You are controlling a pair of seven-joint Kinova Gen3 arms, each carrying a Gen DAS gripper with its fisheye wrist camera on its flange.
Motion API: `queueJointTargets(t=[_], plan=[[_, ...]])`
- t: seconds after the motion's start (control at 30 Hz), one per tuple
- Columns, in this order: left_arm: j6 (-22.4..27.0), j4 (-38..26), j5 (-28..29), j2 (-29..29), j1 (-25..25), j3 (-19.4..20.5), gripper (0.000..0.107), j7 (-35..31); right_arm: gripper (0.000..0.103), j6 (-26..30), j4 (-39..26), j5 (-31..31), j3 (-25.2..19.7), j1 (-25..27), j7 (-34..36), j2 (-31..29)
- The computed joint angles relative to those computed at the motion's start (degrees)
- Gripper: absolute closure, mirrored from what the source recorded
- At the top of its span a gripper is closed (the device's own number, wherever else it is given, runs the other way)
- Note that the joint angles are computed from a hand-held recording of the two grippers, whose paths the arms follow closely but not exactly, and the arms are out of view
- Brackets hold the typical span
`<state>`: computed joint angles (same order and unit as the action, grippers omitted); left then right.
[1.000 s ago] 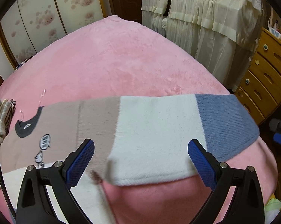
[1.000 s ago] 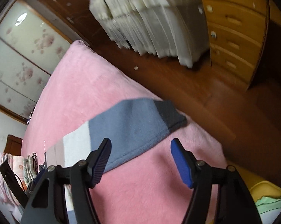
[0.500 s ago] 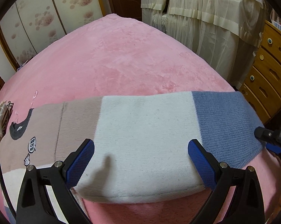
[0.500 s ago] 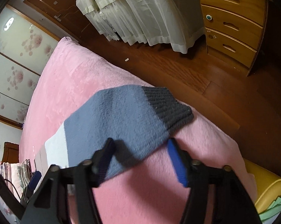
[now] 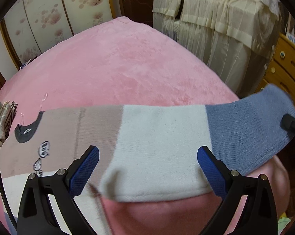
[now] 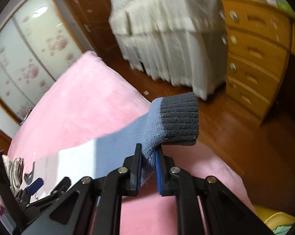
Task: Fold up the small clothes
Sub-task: 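Lift the sleeve with the right gripper and carry it across the sweater body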
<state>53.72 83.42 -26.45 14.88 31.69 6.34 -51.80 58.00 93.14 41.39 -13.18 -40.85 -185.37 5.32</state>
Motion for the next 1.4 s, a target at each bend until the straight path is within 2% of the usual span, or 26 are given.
queueJointTargets(t=[0.2,0.37,0.47,0.6,0.7,0.93,1.07,1.1,1.17,1.27,1.4], plan=[[-1.79,4.32,4.17,-8.41,-5.44,0.28,0.008,-2.79,0.091,2.85,-9.04,4.96,-2.08,-5.00,5.03,1.95],[-1.31,7.95,7.54,-15.83,-12.32,0.29,0.008,-6.76,0.091,4.63,-17.98,7.60,-1.82,-11.59,10.61,6.02],[0.36,9.35,10.23,-19.34,-16.51,-0.71,0.008,-11.20,0.091,3.68,-23.43,7.34,-1.31,-14.79,15.08,9.10],[0.54,12.48,15.50,-24.43,-21.91,-4.33,0.008,-18.16,0.091,4.02,-30.43,5.98,-0.39,-18.69,20.87,13.63],[-0.12,14.91,20.00,-27.31,-25.25,-8.49,0.008,-23.86,0.091,3.71,-35.60,4.22,0.25,-21.00,25.28,17.51],[-1.38,20.04,28.87,-27.78,-31.03,-15.35,0.008,-34.24,0.091,5.58,-45.14,-2.05,2.04,-24.09,35.03,27.30],[-1.28,22.42,32.00,-25.91,-33.71,-15.95,0.008,-38.49,0.087,8.24,-49.98,-7.78,2.30,-24.23,40.22,32.42],[-1.10,22.93,32.85,-25.25,-34.34,-16.10,0.008,-39.85,0.087,8.18,-50.20,-9.82,2.01,-23.73,40.92,33.12],[-0.89,23.58,34.25,-24.61,-35.57,-15.67,0.008,-41.46,0.078,7.21,-49.56,-14.20,1.08,-22.12,42.56,33.71],[0.00,24.40,37.93,-23.71,-37.35,-15.82,0.008,-45.37,0.070,4.51,-45.93,-18.75,1.13,-21.05,42.74,32.54],[1.51,24.59,43.55,-22.78,-39.60,-15.87,0.008,-50.53,0.067,1.65,-39.06,-19.61,4.61,-23.19,41.01,28.28]])
